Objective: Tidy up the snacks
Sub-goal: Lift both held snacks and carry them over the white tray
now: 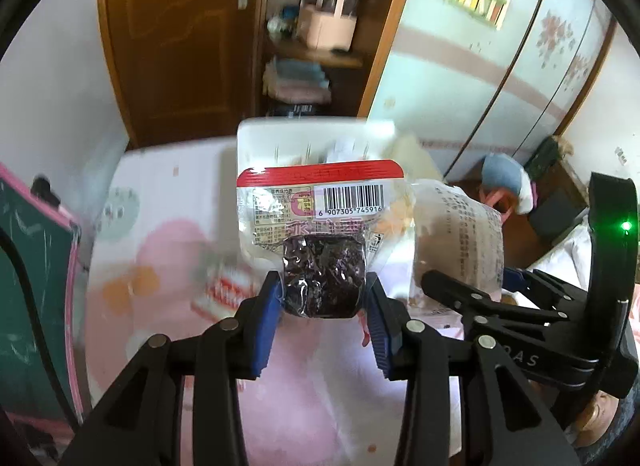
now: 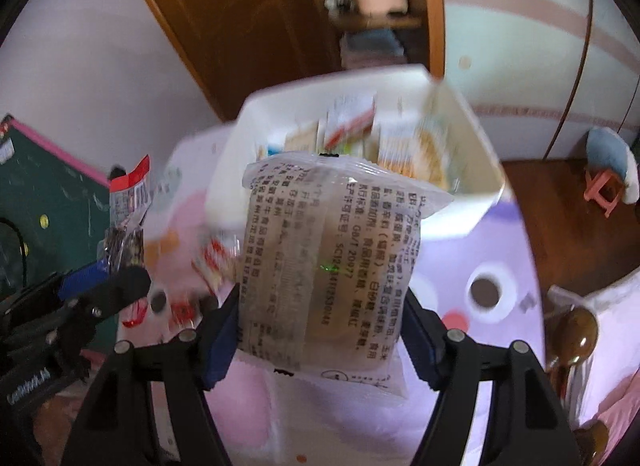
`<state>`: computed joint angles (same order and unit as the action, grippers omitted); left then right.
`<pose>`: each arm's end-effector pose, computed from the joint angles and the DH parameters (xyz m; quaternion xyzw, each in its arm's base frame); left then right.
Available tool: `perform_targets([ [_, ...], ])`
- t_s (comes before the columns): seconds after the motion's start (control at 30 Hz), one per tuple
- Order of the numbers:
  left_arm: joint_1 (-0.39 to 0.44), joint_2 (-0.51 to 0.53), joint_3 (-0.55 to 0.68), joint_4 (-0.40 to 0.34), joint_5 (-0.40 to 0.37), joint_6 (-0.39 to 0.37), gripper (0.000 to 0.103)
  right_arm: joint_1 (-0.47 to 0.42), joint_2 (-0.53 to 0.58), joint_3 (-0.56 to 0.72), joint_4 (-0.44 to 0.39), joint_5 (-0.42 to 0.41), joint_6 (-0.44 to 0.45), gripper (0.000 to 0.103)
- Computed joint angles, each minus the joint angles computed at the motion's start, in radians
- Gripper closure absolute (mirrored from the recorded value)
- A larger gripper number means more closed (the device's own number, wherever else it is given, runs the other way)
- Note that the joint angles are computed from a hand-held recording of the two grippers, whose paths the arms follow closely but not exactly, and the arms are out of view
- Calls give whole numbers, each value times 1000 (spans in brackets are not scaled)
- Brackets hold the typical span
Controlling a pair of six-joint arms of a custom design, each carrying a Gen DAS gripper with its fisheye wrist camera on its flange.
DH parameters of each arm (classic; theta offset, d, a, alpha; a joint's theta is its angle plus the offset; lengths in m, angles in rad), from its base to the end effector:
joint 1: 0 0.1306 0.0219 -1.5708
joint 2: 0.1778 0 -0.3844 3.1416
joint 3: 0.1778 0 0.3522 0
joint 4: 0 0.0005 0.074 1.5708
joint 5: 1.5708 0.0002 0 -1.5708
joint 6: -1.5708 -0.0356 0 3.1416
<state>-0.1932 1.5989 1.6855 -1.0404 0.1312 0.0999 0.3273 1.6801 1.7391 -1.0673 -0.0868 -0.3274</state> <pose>0.5039 -0.1038 0.4481 0.0642 0.9488 -0.1060 0.2906 0.5110 0.1762 0.4273 -0.0120 0.9598 0.1286 0.2492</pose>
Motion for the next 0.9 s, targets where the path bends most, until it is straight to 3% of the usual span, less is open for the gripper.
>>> perform_targets([
  [0.4,18,199,398,-55,-10,16,64,-52,138,350,-71,86,4,31],
  [0.6,19,316,576,-125,-22,18,64,-55,221,493,-92,117,17,30],
  [0.9,13,445,753,-202,-26,6,64,-60,325,649,-168,146,12,30],
])
